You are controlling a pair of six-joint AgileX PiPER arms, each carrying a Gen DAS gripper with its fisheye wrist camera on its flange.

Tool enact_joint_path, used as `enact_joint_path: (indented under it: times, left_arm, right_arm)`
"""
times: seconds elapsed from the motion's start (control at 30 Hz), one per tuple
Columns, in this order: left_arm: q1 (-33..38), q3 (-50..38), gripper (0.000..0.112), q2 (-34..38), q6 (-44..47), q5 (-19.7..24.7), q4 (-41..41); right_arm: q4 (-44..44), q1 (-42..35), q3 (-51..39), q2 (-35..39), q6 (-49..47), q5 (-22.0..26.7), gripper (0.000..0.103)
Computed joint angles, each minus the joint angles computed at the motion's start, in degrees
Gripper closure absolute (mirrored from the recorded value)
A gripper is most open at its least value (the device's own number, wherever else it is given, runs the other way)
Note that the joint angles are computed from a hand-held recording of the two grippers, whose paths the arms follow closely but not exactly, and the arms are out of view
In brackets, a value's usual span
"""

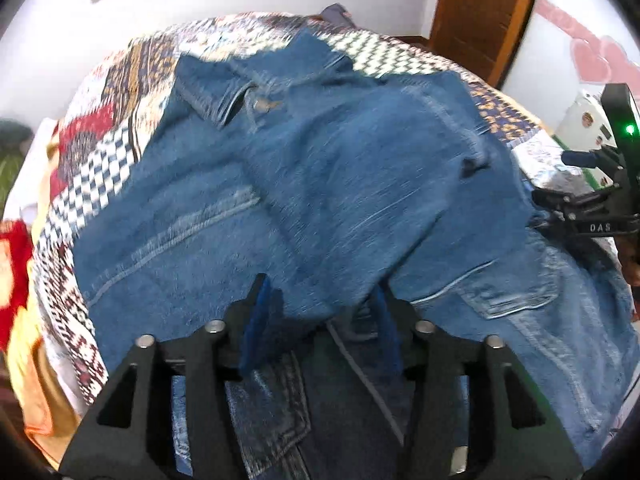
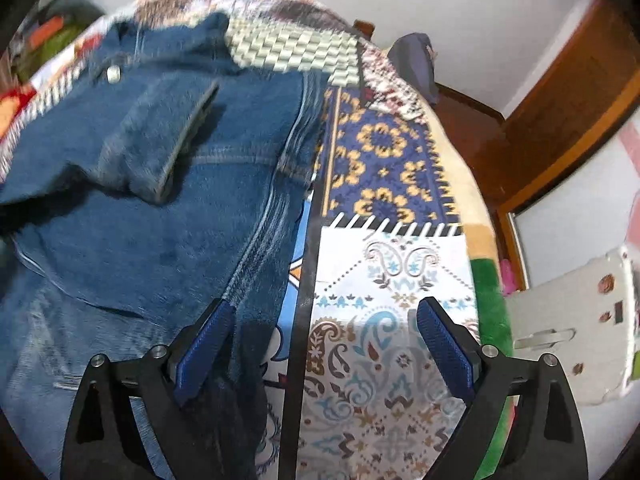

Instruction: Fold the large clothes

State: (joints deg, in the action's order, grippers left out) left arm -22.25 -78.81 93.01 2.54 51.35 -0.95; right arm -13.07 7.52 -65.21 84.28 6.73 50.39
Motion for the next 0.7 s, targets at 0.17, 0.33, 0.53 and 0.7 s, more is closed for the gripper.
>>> enact_joint_path:
  times: [0.17,0.33,0.53,0.7]
  left_arm:
    - [-4.37,-7.46,0.034,1.33,-0.84,1.48,0.82]
    - [-8.36,-20.23,0.032,11.43,0.01,5.59,0.22]
    - [-10.79,-34.62,0.036,25.63,1.45,11.78,0.85]
    - [-7.38,-36.91,0.078,27.49,4.24,11.81,-6.52]
  right_arm:
    - [8.15,-2.86,-2.58,-5.48,-4.33,1.31,0.010]
    - [12.00,-4.59,-4.21,-9.73,-6.38,2.88,0.010]
    - [15.31,-7.38,-3.74,-11.45,-9.28,4.68,0.010]
    - [16.35,-9.94,-2.31,-11.27,-10.85,5.00,0.010]
